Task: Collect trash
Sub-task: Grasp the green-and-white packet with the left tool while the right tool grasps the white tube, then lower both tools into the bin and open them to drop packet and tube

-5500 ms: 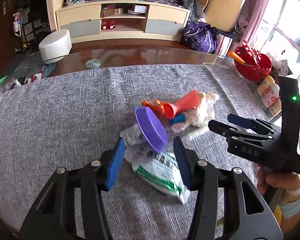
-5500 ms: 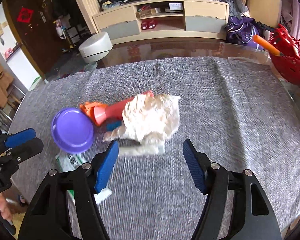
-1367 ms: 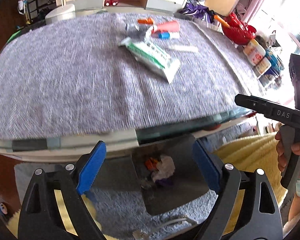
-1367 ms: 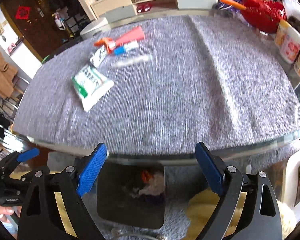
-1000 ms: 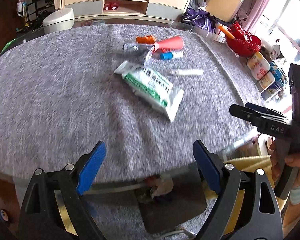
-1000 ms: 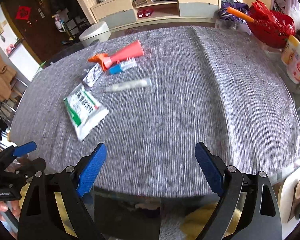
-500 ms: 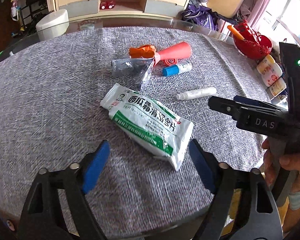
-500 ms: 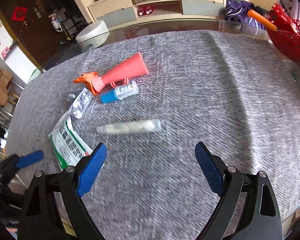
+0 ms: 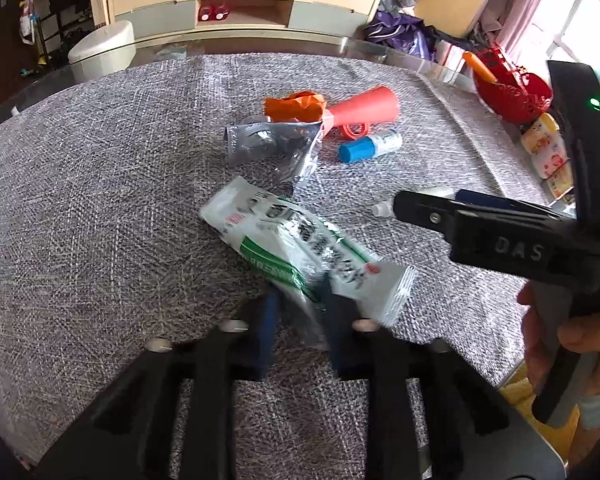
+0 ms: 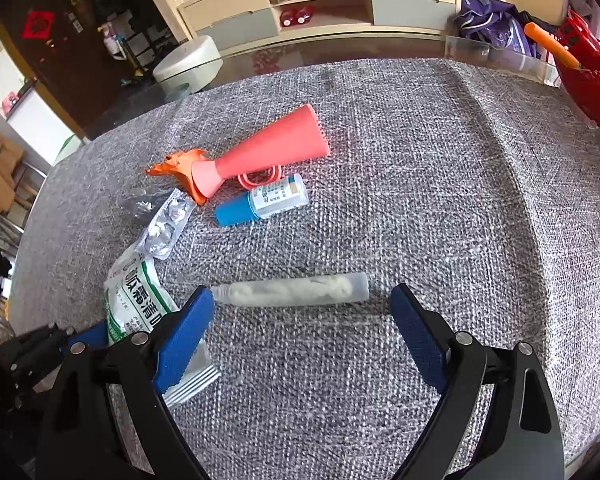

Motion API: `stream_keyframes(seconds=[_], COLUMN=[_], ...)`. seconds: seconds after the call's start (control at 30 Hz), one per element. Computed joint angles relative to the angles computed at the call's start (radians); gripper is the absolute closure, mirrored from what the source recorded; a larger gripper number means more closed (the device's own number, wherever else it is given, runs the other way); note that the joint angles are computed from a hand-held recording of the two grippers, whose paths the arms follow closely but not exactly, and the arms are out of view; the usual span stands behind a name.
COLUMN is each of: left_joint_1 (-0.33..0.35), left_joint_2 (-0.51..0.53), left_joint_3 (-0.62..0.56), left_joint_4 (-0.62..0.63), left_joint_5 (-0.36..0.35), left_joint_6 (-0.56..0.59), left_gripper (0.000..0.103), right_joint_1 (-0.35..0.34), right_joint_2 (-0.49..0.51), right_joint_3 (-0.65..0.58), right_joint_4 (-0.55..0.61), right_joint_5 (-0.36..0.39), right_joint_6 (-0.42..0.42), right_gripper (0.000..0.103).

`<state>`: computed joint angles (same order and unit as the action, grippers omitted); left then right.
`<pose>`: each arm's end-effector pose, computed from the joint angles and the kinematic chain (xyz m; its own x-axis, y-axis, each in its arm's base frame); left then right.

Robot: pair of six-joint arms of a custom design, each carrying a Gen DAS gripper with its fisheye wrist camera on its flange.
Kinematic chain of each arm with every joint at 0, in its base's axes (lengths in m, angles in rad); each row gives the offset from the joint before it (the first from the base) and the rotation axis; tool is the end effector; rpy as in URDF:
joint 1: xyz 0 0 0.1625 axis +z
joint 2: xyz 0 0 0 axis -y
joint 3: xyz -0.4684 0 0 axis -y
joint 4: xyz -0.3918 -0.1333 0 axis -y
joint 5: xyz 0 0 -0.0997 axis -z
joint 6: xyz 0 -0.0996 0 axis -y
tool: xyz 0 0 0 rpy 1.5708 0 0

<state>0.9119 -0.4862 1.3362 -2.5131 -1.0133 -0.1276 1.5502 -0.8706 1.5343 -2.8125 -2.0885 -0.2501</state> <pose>-0.3303 -0.7304 0.0120 -0.7727 0.3769 -0.5108 0.5155 0.8421 -0.1585 0.0687 -0.7428 0.2613 -0.8406 0.0720 0.5368 -0.1969 0.8827 -0.4268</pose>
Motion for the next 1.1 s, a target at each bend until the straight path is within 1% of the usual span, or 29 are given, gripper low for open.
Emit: stream_keyframes(seconds=[0.07, 0.17, 0.33, 0.43, 0.53, 0.6, 0.67, 0.8, 0.87, 0.93, 1.1], left_joint_1=[-0.005, -0.007, -0.001, 0.005, 0.01, 0.013, 0.012, 0.006, -0.001, -0.009, -0.035], left_joint_2=[-0.007, -0.023, -0.062, -0.079, -0.088, -0.09, -0.095, -0.095, -0.101, -0.113, -0.15], left_joint_3=[0.017, 0.04, 0.081, 0.096, 0.106, 0.108, 0.114, 0.115, 0.125, 0.146, 0.209], left_joint_4=[-0.02, -0.043, -0.061, -0.067, -0.067, -0.069, -0.074, -0.077, -0.082, -0.091, -0.115], left_joint_5=[0.015, 0.015, 0.045, 0.049, 0.046, 0.043, 0.042, 0.046, 0.048, 0.05, 0.049], left_joint_6=[0.026, 0.038, 0.023, 0.009, -0.001, 0.001, 0.004, 0.006, 0.006, 0.007, -0.007], left_gripper=[0.096, 0.101, 0.102, 0.102, 0.102, 0.102, 0.102, 0.102, 0.102, 0.102, 0.102], right_joint_1=[0.005, 0.015, 0.033, 0.044, 0.05, 0.049, 0.049, 0.047, 0.044, 0.041, 0.047], right_joint_2=[0.005, 0.016, 0.045, 0.069, 0.09, 0.093, 0.097, 0.091, 0.073, 0.041, -0.032], right_joint_3=[0.0, 0.003, 0.01, 0.01, 0.006, 0.005, 0.001, 0.003, 0.024, 0.06, 0.154], right_joint_4=[-0.004, -0.022, -0.078, -0.134, -0.183, -0.201, -0.21, -0.192, -0.182, -0.172, -0.205], right_joint_5=[-0.006, -0.029, -0.08, -0.128, -0.162, -0.162, -0.156, -0.148, -0.136, -0.114, -0.093], right_joint_6=[-0.005, -0.023, -0.062, -0.107, -0.135, -0.139, -0.146, -0.156, -0.152, -0.132, -0.127], right_gripper=[0.012, 0.012, 0.01, 0.01, 0.011, 0.012, 0.017, 0.017, 0.017, 0.017, 0.017])
